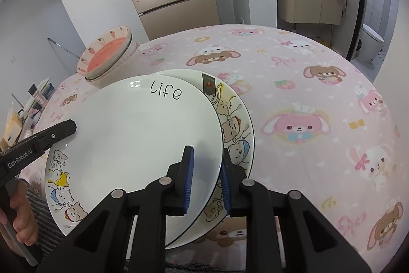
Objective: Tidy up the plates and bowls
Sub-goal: 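Carry the 'life' plate over the stacked plates with both grippers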
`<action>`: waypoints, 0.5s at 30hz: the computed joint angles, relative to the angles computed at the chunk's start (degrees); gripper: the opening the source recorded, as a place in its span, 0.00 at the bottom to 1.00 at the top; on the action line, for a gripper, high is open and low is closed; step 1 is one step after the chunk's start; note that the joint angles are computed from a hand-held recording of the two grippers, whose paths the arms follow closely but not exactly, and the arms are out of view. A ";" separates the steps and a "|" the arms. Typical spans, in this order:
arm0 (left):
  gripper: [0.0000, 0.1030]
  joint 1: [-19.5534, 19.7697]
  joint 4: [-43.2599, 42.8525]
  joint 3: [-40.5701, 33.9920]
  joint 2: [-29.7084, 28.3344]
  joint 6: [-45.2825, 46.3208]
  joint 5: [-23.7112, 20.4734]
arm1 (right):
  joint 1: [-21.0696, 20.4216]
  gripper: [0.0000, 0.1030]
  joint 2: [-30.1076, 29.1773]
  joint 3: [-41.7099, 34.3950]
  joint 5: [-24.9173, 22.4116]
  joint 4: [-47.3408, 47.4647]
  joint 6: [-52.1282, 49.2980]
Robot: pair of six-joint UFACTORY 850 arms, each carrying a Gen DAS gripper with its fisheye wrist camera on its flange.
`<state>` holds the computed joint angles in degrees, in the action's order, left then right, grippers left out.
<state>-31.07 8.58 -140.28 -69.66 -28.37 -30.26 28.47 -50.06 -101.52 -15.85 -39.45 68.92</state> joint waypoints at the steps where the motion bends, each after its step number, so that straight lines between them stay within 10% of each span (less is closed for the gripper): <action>1: 0.12 -0.15 1.11 0.02 -0.02 -0.59 0.01 | 0.08 0.18 -0.04 -0.07 -0.24 -0.62 0.47; 8: 0.28 0.77 -8.68 -6.32 -4.05 6.01 -4.53 | 0.29 0.18 -0.07 0.13 -0.61 -3.20 2.19; 15: 0.19 0.76 -9.46 2.05 0.33 5.93 1.45 | 0.60 0.18 -0.04 0.11 -1.53 -6.97 5.94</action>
